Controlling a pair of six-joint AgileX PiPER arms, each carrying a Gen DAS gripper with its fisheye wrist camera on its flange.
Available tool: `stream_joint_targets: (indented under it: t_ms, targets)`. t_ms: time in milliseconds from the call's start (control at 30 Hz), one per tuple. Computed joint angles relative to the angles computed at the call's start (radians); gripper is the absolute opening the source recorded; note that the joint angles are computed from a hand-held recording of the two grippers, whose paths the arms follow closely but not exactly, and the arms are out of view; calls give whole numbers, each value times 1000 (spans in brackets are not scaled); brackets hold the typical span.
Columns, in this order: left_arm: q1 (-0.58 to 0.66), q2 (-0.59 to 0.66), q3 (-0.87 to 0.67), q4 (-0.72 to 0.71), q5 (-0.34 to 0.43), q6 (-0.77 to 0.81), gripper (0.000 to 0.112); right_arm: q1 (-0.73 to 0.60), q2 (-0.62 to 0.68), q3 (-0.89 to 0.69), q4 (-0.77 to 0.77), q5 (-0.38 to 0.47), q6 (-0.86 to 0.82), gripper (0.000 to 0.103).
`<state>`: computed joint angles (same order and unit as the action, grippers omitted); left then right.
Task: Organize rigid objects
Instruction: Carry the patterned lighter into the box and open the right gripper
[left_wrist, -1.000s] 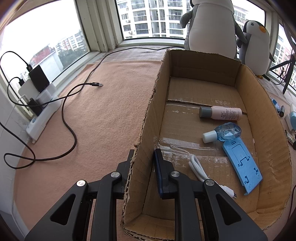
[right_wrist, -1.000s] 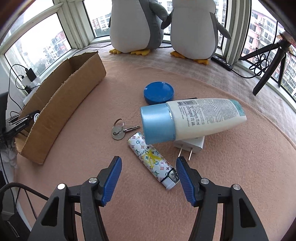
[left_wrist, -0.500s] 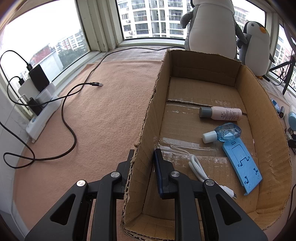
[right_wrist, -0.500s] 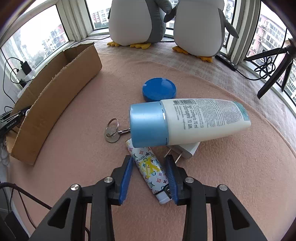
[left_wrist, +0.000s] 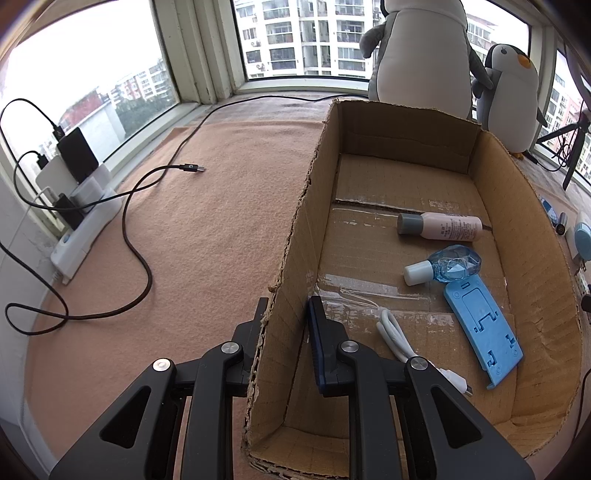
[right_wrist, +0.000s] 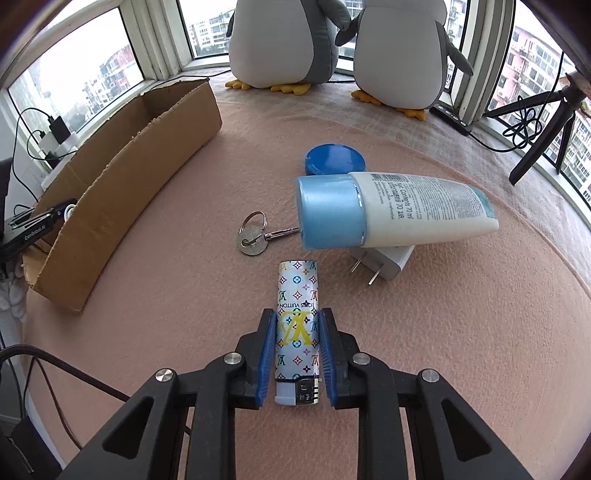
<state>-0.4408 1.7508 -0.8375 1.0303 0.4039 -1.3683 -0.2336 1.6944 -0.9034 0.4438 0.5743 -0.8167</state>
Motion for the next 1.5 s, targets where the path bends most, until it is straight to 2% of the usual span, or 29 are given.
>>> stream_joint_targets:
  t_ms: [267, 533, 700, 1033, 1200, 1500]
  targets:
    - [-1, 1, -1, -3, 1, 4, 17, 46, -105, 5, 46, 46, 17, 21]
    - [-8, 7, -10, -5, 6, -1, 17, 192, -152, -86, 52, 94, 103, 21]
    - [-8, 9, -12, -8, 5, -2, 17, 298, -113, -172, 19, 83, 198, 21]
    - [-9, 10, -14, -7, 2, -9, 17, 444, 58, -347, -70, 28, 378, 21]
    - [-8, 9, -13, -8, 0, -7, 17, 485, 126, -396, -108, 14, 443, 21]
    - [-9, 9, -13, -6, 1, -11, 17, 522, 174, -429, -145, -7, 501, 21]
